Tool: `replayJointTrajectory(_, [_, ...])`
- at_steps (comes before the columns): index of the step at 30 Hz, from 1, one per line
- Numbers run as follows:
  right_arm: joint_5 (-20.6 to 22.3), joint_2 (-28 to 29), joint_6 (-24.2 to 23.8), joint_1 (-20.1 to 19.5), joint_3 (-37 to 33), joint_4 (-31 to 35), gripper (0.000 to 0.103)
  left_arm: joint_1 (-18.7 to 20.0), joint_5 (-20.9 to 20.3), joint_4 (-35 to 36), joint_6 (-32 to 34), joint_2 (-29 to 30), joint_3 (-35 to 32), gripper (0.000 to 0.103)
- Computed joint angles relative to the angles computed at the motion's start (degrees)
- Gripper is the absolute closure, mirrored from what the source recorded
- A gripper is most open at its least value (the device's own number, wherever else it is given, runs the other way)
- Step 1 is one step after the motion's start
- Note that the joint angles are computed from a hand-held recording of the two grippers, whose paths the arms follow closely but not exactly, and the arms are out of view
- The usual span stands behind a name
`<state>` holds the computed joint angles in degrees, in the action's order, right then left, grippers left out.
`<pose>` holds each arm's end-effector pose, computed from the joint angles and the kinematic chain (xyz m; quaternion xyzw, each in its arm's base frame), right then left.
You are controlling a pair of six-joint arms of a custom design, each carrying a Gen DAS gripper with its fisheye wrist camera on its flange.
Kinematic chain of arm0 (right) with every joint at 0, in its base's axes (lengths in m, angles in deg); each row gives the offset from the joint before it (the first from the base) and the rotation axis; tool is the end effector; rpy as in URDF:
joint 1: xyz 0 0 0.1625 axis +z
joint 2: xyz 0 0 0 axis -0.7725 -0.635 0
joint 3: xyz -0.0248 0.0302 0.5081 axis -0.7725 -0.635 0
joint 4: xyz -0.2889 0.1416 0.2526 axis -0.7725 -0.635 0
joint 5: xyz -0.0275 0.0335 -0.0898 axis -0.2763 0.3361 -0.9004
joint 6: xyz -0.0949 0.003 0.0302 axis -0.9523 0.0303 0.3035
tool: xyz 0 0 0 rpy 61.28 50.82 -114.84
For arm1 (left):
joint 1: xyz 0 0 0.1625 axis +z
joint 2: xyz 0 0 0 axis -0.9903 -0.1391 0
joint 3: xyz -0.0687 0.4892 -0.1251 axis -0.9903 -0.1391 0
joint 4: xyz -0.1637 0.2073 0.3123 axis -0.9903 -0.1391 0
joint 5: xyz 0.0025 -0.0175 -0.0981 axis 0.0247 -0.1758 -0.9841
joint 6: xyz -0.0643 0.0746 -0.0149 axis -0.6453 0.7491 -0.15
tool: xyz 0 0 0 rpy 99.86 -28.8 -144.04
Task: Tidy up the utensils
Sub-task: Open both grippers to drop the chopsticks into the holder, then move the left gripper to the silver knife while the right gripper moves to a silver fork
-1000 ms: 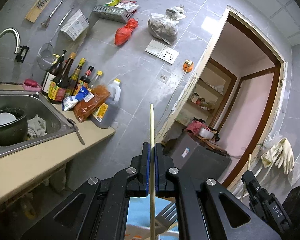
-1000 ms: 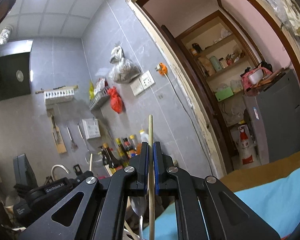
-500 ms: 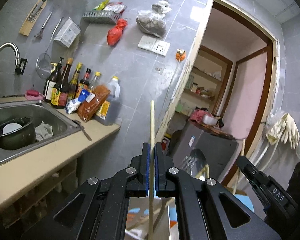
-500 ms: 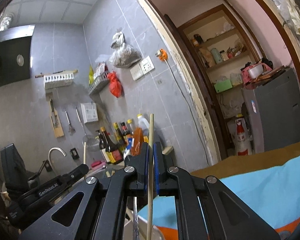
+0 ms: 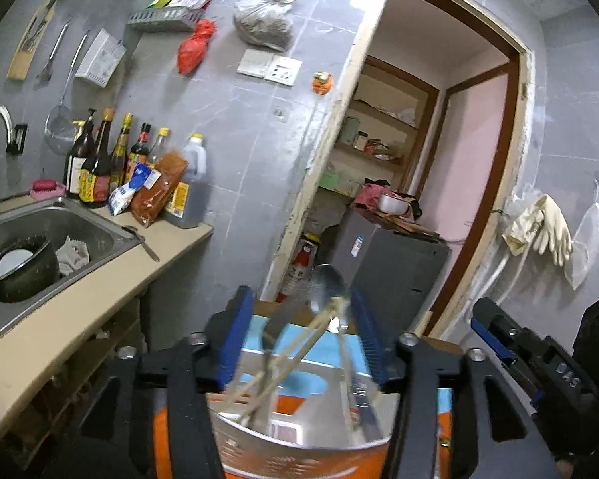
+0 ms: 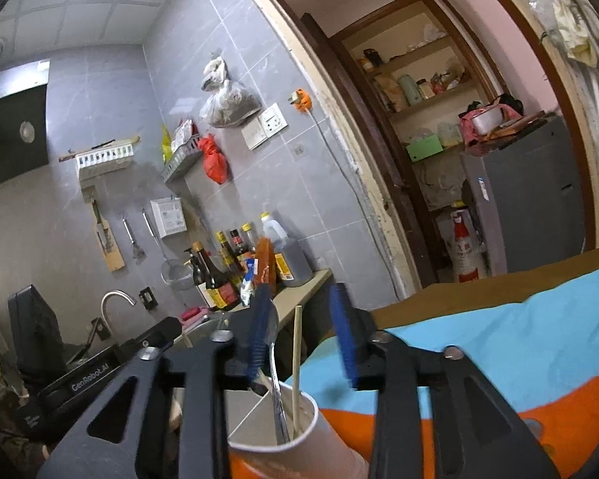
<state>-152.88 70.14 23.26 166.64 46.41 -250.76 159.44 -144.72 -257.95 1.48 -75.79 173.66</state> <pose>0.4025 -0.5925 -0.0151 0.1764 -0.7943 0.5780 0.0628 -0.0079 -0.6711 0.3782 0.2677 0.8241 -0.4933 0.0767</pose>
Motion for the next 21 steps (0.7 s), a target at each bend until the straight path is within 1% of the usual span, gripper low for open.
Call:
replayJointTrajectory(1, [-0.9,-0.7,-0.1,0.4,1.1,-0.6,0.042,-0.6,0.3,-0.5,0.0,-0.4,0.8,0.045])
replayJointTrajectory(2, [-1.3,-1.2,-0.5,0.6,1.8,-1.2,0.037,-1.3,0.7,-1.3,-0.1,-0.7,1.8,0.040])
replayJointTrajectory(3, [-2.5,-1.9,-1.2,1.1,3.0,-1.9,0.036,-1.9,1.0,-1.6,-0.1,-1.1,2.6,0.036])
replayJointTrajectory(4, [-3.5,-2.6,-1.8,1.6,3.9,-2.4,0.035,-2.5,1.4,-1.8,-0.2,-1.4,3.2,0.034])
replayJointTrajectory(6, [-4.8,-3.8,-2.9,2.2,5.9,-3.9,0.026,-4.0,2.7,-2.4,-0.3,-2.2,4.6,0.026])
replayJointTrajectory(9, [-6.9,-5.7,-4.7,3.3,9.0,-6.6,0.019,-6.1,4.5,-5.0,0.1,-3.0,7.3,0.016])
replayJointTrajectory(10, [-7.6,-6.3,-5.3,3.6,10.0,-7.4,0.017,-6.8,5.2,-6.0,0.3,-3.2,8.1,0.014])
replayJointTrajectory(11, [-7.9,-6.7,-5.7,3.7,10.8,-8.1,0.013,-7.5,5.8,-6.8,0.5,-3.4,8.9,0.012])
replayJointTrajectory(13, [-9.1,-7.9,-6.1,4.1,13.2,-10.1,0.009,-9.0,7.4,-8.4,0.7,-3.6,10.5,0.010])
replayJointTrajectory(14, [-9.6,-8.3,-6.2,4.1,14.1,-10.6,0.003,-9.7,8.0,-9.0,0.9,-3.8,11.3,0.010])
replayJointTrajectory(15, [-10.1,-8.7,-6.3,4.2,14.8,-11.1,0.001,-10.1,8.4,-9.3,1.0,-3.8,11.8,0.009])
replayJointTrajectory(21, [-13.8,-11.0,-6.6,4.9,21.0,-15.0,0.000,-13.0,11.1,-11.6,2.4,-3.5,16.6,0.009])
